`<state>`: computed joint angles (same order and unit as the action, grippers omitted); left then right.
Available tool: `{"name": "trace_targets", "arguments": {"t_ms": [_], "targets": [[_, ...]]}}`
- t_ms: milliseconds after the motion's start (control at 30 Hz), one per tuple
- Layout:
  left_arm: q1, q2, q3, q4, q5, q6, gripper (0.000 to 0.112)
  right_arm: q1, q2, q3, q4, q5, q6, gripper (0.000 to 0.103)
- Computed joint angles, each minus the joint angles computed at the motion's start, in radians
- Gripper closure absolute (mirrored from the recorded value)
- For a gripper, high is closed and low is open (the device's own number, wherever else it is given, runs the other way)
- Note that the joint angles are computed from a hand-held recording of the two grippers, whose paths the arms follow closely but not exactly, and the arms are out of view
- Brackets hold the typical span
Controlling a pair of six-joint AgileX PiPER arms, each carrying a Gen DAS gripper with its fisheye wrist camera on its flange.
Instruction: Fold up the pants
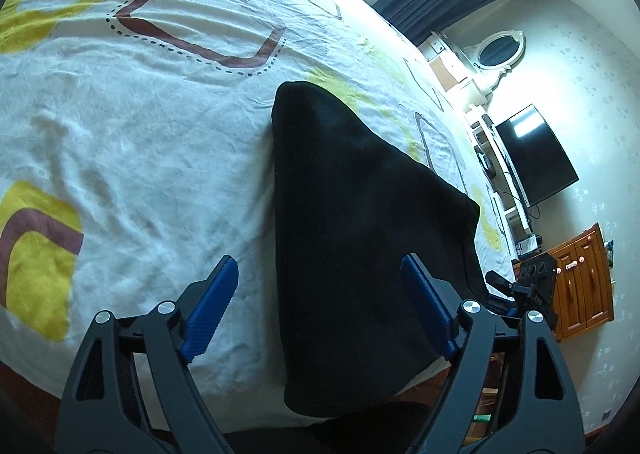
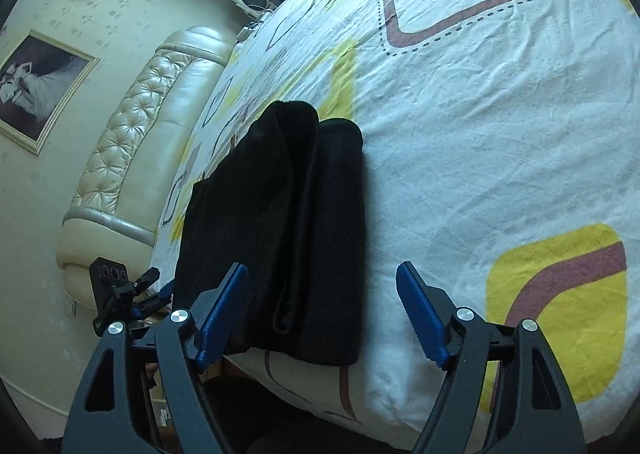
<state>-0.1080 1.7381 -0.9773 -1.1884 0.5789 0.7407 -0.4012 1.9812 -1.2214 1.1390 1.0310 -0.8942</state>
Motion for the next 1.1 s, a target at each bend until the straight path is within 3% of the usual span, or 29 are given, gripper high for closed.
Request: {"name": "trace_targets", "arguments": {"t_ms": [167, 267, 533, 567, 600, 667, 700, 733, 833, 933, 1100], "targets": [[0.015, 0.18, -0.17, 0.01, 0.077, -0.051, 0.029, 0.022, 0.167, -0.17, 0.1, 0.056, 0.097, 0.027], [0.008, 0.261, -0.267, 0.034, 0.085, -0.104, 0.029, 0.052, 0.253, -0.291, 0.121, 0.067, 0.156, 0.027], [0.015, 0.412, -0.5, 0.086, 0.16, -0.183, 0.026, 0.1, 0.361, -0.493, 0.116, 0.077, 0.245, 0.025], [0.014, 0.419, -0.513, 0.089, 0.157, -0.188, 0.026, 0.101, 0.355, -0.481, 0.112, 0.066, 0.234, 0.031], [0.01, 0.422, -0.519, 0.094, 0.151, -0.188, 0.026, 0.106, 0.345, -0.47, 0.088, 0.041, 0.241, 0.049], [-0.009, 0.416, -0.522, 0.136, 0.119, -0.189, 0.036, 0.096, 0.348, -0.451, 0.087, 0.029, 0.225, 0.058], [-0.025, 0.414, -0.53, 0.19, 0.101, -0.21, 0.047, 0.09, 0.35, -0.438, 0.111, 0.035, 0.204, 0.061], [-0.037, 0.411, -0.532, 0.223, 0.086, -0.214, 0.057, 0.088, 0.349, -0.427, 0.127, 0.036, 0.191, 0.061], [-0.062, 0.399, -0.531, 0.284, 0.045, -0.255, 0.069, 0.097, 0.337, -0.404, 0.151, 0.011, 0.165, 0.061], [-0.08, 0.39, -0.539, 0.339, 0.014, -0.305, 0.077, 0.105, 0.321, -0.382, 0.173, -0.015, 0.125, 0.063], [-0.114, 0.37, -0.551, 0.48, -0.037, -0.417, 0.08, 0.123, 0.288, -0.358, 0.205, -0.062, 0.061, 0.065]]}}
